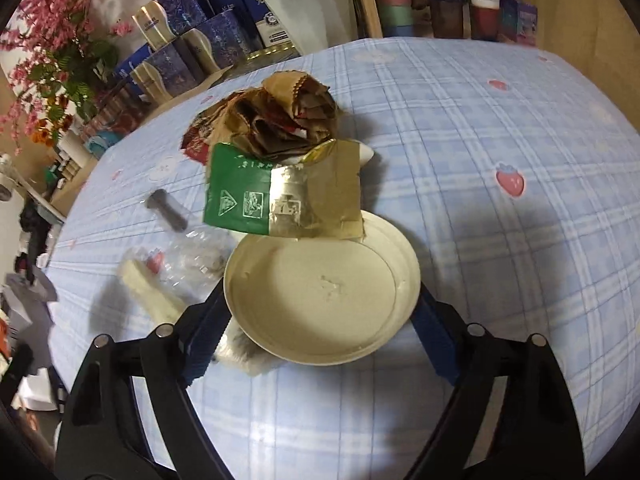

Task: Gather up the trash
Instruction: 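Grasp the beige round plastic lid with the right gripper and lift it, then carry the grey paper over the bin and open the left gripper while the right gripper carries the lid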

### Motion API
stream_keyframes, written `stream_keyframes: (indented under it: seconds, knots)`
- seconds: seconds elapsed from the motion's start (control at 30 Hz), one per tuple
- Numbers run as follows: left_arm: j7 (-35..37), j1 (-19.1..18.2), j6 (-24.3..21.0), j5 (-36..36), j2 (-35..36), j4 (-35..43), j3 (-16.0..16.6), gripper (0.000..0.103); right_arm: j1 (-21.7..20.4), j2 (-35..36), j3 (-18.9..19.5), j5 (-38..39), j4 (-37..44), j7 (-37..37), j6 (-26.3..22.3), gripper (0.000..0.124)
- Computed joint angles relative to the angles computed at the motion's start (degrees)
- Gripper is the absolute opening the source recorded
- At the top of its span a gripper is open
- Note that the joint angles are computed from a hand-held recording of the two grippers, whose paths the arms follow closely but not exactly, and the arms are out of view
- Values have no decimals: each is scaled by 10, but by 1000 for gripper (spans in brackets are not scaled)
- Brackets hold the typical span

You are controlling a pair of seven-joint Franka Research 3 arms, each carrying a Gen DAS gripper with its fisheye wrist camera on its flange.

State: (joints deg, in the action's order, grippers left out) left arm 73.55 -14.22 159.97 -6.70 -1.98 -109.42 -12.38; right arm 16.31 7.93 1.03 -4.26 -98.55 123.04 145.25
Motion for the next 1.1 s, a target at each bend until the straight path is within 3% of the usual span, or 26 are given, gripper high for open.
stream_keyframes:
  seconds: [0.13,0.57,1.1]
  knots:
    - [3,-2,-5,-11,-23,-25,4,30,0,-25,7,9,-25,-15,6,84]
    - [31,-34,6,-59,-89,-85,25,30,5,-94,32,-46,-67,-2,-57,81]
    - [52,-78,10,-86,-157,-149,52,30,1,-160,72,-75,-124,21,-19,81]
